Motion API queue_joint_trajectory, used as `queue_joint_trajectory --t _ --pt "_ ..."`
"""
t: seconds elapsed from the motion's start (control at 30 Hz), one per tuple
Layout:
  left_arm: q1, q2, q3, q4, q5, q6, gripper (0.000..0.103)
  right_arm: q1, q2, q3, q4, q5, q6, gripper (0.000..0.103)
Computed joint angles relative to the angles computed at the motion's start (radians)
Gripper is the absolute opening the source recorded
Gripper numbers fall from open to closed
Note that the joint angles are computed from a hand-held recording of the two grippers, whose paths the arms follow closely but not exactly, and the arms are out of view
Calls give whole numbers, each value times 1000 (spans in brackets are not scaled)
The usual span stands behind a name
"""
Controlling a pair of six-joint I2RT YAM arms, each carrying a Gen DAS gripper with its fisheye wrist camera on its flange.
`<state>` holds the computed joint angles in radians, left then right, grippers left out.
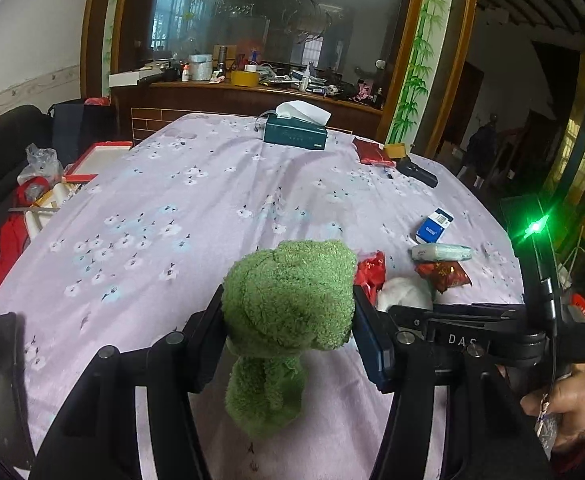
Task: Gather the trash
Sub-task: 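Grasp the green towel with the left tool while the right tool grasps the white sock, then carry towel and sock to the wastebasket and release both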
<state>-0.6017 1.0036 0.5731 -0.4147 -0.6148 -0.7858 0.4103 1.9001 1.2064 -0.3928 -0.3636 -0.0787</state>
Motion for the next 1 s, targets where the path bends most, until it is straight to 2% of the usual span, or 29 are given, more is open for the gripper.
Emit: queue_joint_trajectory --t 0.07,0.23,0.4,0.6,1.0 --pt "-30 -3 -3 -7 -15 -26 56 -6 -33 -40 23 -8 -16 23" --pt "-157 49 23 -18 -87 -104 56 -68 -251 -241 99 -17 -96 23" --pt "-273 165 93 -20 -167 -159 56 -159 -470 -419 164 45 -205 23" --pt "-339 300 174 1 -170 -171 56 -294 -636 -541 203 73 -298 23" --pt "-403 445 308 -17 -174 -165 56 -500 -712 -599 230 12 -394 23"
